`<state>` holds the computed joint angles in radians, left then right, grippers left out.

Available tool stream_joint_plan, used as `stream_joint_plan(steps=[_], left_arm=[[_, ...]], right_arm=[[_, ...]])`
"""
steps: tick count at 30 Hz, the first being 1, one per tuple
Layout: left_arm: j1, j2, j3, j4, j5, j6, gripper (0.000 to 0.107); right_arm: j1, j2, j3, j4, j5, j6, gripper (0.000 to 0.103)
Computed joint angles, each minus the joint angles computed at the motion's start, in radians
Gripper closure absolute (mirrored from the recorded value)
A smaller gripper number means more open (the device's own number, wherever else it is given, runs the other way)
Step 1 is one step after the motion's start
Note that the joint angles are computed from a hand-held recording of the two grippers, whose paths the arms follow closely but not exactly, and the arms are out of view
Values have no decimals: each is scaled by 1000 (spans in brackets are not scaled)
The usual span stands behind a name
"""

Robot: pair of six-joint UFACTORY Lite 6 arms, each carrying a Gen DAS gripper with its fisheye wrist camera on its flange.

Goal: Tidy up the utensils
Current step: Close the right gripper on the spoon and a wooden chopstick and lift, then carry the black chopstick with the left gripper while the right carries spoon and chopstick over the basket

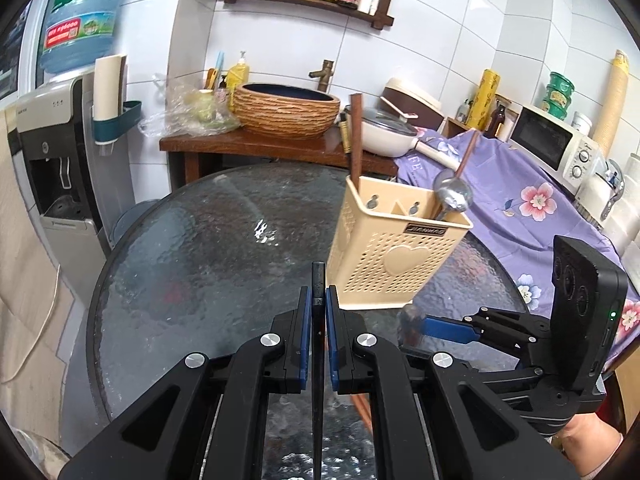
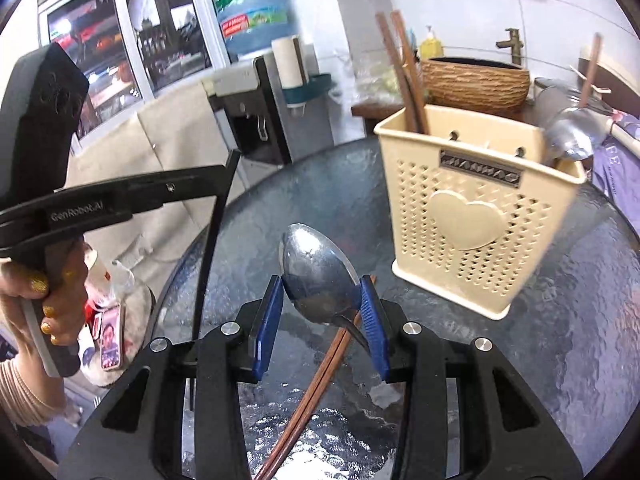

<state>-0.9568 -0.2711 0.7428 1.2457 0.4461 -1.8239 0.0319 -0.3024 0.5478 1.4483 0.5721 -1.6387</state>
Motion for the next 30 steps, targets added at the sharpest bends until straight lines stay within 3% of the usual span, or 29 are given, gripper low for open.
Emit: stream_joint_plan(steps=[18, 22, 30], left_arm=[[-56, 18, 71, -33, 61, 57, 100], [-58, 15, 108, -73, 55, 114, 100], [-101, 18, 243, -117, 140, 229, 100]], right_arm=[[-143, -68, -4, -50, 147, 52, 64], [-192, -84, 20, -89, 205, 89, 64], [-275, -108, 113, -168, 333, 203, 64]])
